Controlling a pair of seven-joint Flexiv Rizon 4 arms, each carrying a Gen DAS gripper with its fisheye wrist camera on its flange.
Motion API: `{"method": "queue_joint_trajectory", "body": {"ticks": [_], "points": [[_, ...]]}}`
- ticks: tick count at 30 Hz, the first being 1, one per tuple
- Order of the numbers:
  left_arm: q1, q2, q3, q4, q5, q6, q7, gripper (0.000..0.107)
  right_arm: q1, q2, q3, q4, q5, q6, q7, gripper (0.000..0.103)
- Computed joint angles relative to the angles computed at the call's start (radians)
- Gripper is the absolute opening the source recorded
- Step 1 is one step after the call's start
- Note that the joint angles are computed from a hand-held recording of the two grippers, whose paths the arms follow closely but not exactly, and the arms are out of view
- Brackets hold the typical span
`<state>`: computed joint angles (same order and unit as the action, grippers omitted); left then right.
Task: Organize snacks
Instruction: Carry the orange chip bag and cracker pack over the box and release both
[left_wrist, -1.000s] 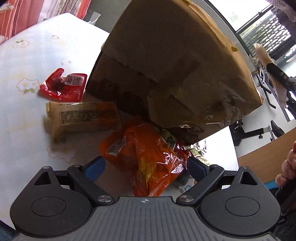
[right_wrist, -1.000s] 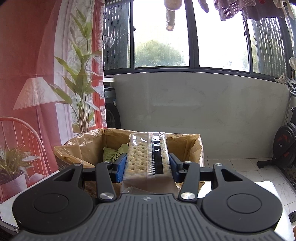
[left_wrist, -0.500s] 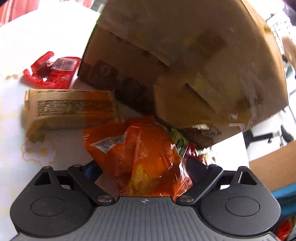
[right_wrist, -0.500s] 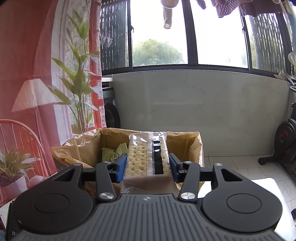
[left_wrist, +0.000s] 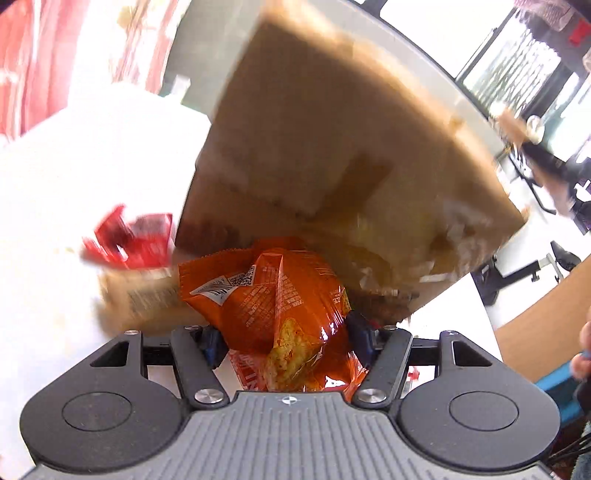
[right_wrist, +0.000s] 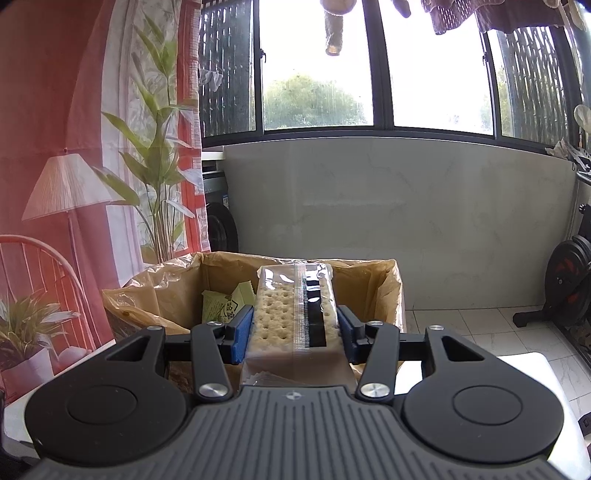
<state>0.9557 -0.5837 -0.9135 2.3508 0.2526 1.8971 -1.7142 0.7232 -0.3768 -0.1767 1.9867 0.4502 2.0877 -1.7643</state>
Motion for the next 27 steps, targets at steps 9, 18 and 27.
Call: {"method": "queue_joint_trajectory", "body": {"ticks": [9, 18, 27], "points": [[0.1, 0.132, -0.034, 0.008, 0.125, 0.165, -0.078, 0.067, 0.019, -0.002, -0.021, -0.007, 0.022, -0.003, -0.013, 0.05], [-0.008, 0.193, 0.045, -0.174, 0.193, 0.203, -0.175, 0.067, 0.049, -0.024, -0.069, -0.034, 0.026, -0.032, -0.012, 0.05], [-0.41, 0.149, 0.368, -0.423, 0.089, 0.103, -0.074, 0.067, 0.109, -0.073, -0.181, -0.086, -0.001, -0.081, 0.025, 0.05]]}}
